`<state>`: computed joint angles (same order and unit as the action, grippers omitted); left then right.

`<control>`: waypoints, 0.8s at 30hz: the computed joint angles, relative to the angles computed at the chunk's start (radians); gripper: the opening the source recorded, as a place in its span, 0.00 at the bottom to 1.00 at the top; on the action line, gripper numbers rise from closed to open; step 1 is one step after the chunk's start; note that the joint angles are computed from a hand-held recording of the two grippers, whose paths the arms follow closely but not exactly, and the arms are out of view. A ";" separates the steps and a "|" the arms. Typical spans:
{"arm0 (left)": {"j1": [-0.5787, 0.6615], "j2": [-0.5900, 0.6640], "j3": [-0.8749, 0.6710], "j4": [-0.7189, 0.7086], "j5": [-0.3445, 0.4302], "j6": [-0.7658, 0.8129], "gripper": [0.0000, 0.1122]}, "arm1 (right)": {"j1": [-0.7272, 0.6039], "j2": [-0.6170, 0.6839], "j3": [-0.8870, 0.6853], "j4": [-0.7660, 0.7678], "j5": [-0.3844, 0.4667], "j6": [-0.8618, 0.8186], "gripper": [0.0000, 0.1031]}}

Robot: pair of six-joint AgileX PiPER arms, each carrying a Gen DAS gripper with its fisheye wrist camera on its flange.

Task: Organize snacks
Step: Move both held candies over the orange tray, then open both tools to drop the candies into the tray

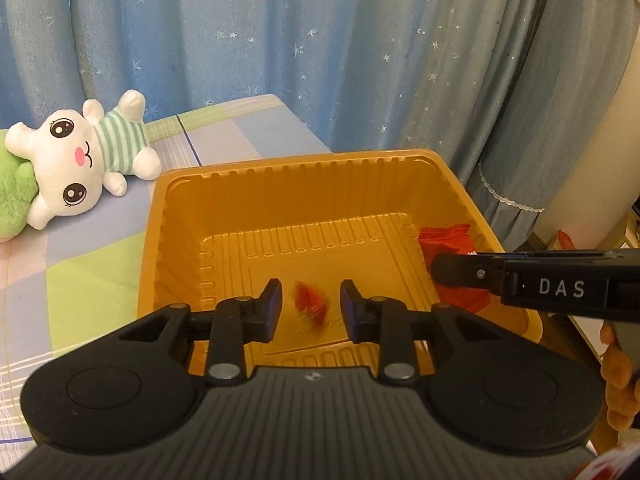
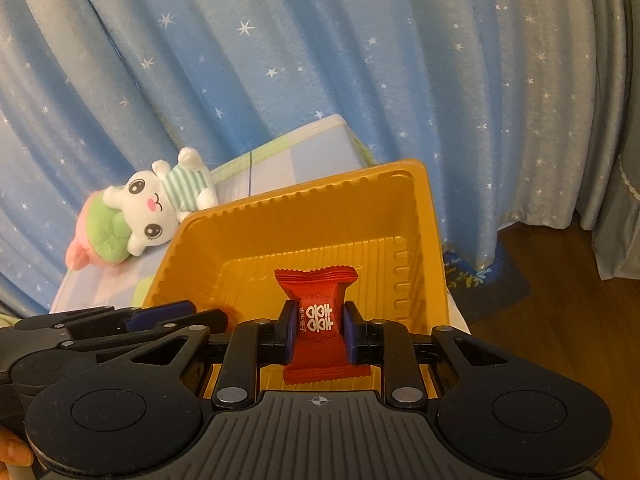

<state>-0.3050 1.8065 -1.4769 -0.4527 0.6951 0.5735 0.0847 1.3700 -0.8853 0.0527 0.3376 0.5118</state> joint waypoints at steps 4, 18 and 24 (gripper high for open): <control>0.023 -0.020 0.018 -0.024 0.013 0.034 0.29 | 0.000 -0.003 0.001 -0.002 0.004 0.002 0.23; 0.132 -0.127 0.085 -0.057 0.078 0.049 0.35 | 0.039 0.041 -0.036 -0.039 0.019 0.039 0.23; 0.162 -0.175 0.124 -0.059 0.086 0.046 0.41 | 0.053 0.043 -0.046 -0.077 0.008 0.126 0.61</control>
<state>-0.1429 1.6311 -1.3528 -0.5120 0.7807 0.6193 0.1378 1.4134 -0.9309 -0.0242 0.3452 0.6374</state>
